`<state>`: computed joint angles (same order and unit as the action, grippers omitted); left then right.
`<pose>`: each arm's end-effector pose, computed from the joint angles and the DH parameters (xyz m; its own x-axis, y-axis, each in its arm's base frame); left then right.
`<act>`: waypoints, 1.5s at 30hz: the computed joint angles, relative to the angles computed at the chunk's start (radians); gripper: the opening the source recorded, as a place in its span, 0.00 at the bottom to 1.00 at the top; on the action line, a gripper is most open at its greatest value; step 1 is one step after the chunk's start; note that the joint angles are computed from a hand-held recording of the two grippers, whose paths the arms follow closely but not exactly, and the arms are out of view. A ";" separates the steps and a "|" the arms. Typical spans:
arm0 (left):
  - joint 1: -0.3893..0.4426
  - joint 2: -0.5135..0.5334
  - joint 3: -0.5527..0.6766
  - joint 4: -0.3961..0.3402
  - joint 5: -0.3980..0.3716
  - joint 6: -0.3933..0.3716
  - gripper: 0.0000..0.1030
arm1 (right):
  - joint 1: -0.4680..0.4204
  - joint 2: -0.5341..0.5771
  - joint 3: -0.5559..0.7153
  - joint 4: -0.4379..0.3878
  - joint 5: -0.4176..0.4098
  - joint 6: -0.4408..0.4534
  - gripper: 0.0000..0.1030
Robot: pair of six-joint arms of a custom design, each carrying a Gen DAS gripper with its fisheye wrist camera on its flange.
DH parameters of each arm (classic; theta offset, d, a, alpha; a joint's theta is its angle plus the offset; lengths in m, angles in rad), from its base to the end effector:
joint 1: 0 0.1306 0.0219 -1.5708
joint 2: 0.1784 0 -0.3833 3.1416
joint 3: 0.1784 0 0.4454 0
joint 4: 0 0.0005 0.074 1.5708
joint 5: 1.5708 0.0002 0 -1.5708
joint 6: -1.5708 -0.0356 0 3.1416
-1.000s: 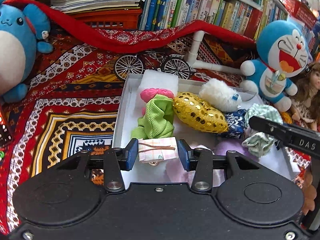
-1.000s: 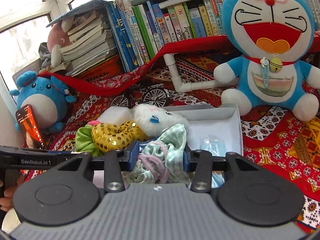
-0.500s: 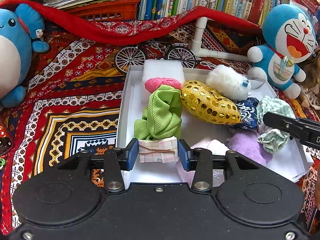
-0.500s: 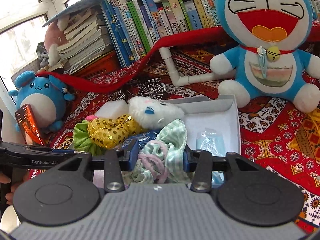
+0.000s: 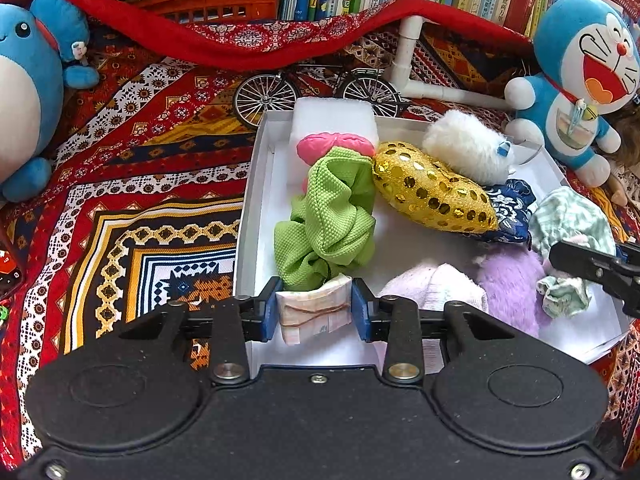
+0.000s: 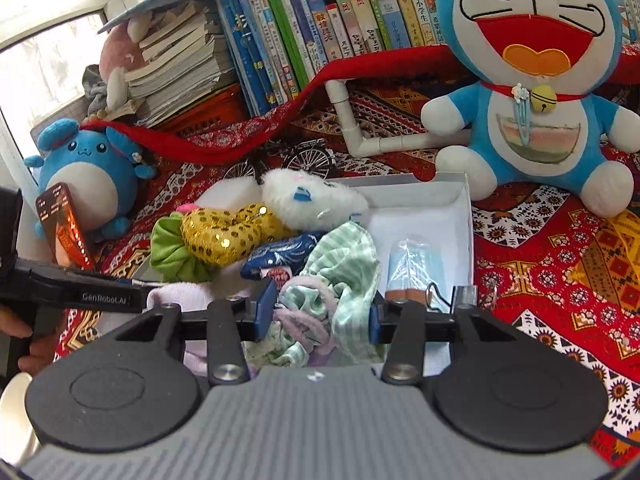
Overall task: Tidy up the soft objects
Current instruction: 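Lower the package and scrunchie into the tray and open both grippers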
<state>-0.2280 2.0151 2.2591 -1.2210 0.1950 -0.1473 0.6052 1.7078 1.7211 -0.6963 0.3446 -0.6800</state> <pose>0.7177 -0.1741 0.4592 -0.7506 0.3220 -0.5770 0.4423 0.8936 -0.0768 0.5577 0.3705 0.4329 -0.6048 0.3013 -0.7372 0.0776 0.9436 0.3220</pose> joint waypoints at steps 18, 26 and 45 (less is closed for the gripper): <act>0.003 -0.017 -0.007 0.008 0.005 0.010 0.46 | 0.011 0.006 0.001 -0.046 -0.022 -0.010 0.62; 0.011 -0.036 -0.017 0.015 0.025 0.025 0.55 | 0.016 -0.003 0.001 -0.056 -0.006 -0.002 0.79; 0.025 -0.205 -0.208 0.166 0.036 0.028 0.79 | 0.051 -0.078 -0.058 0.004 0.118 0.039 1.00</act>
<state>-0.2035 1.8103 2.0515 -1.0550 0.2313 -0.1189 0.6559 1.6297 1.6626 -0.6927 0.4628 -0.6411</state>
